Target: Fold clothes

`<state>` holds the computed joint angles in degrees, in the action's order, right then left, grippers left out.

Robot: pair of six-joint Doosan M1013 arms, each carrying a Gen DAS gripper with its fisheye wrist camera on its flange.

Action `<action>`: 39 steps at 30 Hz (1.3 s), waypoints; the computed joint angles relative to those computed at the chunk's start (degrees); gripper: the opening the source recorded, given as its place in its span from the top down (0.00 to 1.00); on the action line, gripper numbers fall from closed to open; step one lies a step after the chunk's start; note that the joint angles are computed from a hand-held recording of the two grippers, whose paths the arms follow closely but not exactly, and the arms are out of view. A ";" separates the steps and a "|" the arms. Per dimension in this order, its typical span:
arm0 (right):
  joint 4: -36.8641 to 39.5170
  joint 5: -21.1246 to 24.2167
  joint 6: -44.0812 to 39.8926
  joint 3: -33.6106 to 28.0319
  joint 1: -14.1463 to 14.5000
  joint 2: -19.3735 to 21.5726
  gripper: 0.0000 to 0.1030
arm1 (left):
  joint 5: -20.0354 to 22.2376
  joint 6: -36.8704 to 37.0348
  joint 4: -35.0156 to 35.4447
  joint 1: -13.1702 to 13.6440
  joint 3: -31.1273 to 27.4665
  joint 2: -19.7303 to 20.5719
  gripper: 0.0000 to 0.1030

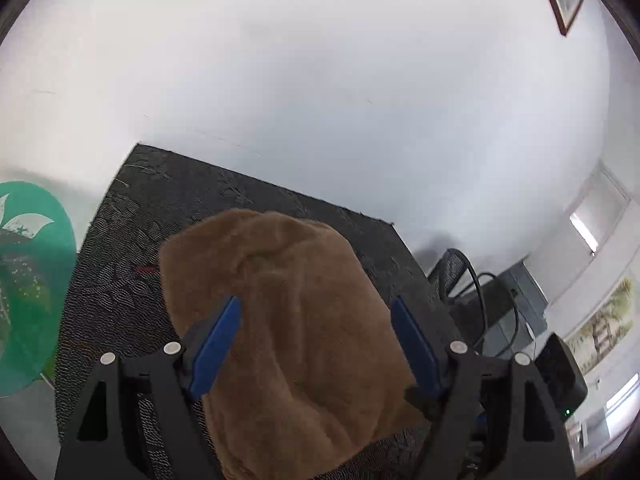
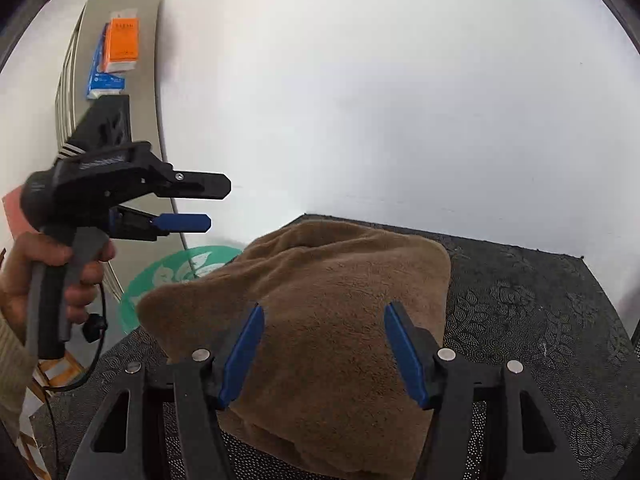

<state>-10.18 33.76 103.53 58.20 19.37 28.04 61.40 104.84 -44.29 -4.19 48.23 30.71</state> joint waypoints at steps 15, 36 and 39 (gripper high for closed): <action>6.89 9.11 -8.62 -4.01 0.04 4.14 0.37 | -3.73 -3.53 11.38 -2.78 8.76 -2.32 0.21; 10.73 6.33 -11.50 -2.58 -0.14 3.68 0.20 | 11.00 -17.72 23.94 -5.69 -20.83 13.67 0.18; 11.19 6.17 -11.90 -2.85 -0.09 3.86 0.20 | 8.75 -16.90 23.99 -5.62 -17.78 12.25 0.18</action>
<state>1.01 39.93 91.63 55.34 19.29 31.90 70.15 87.95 -20.29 -9.82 30.45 42.96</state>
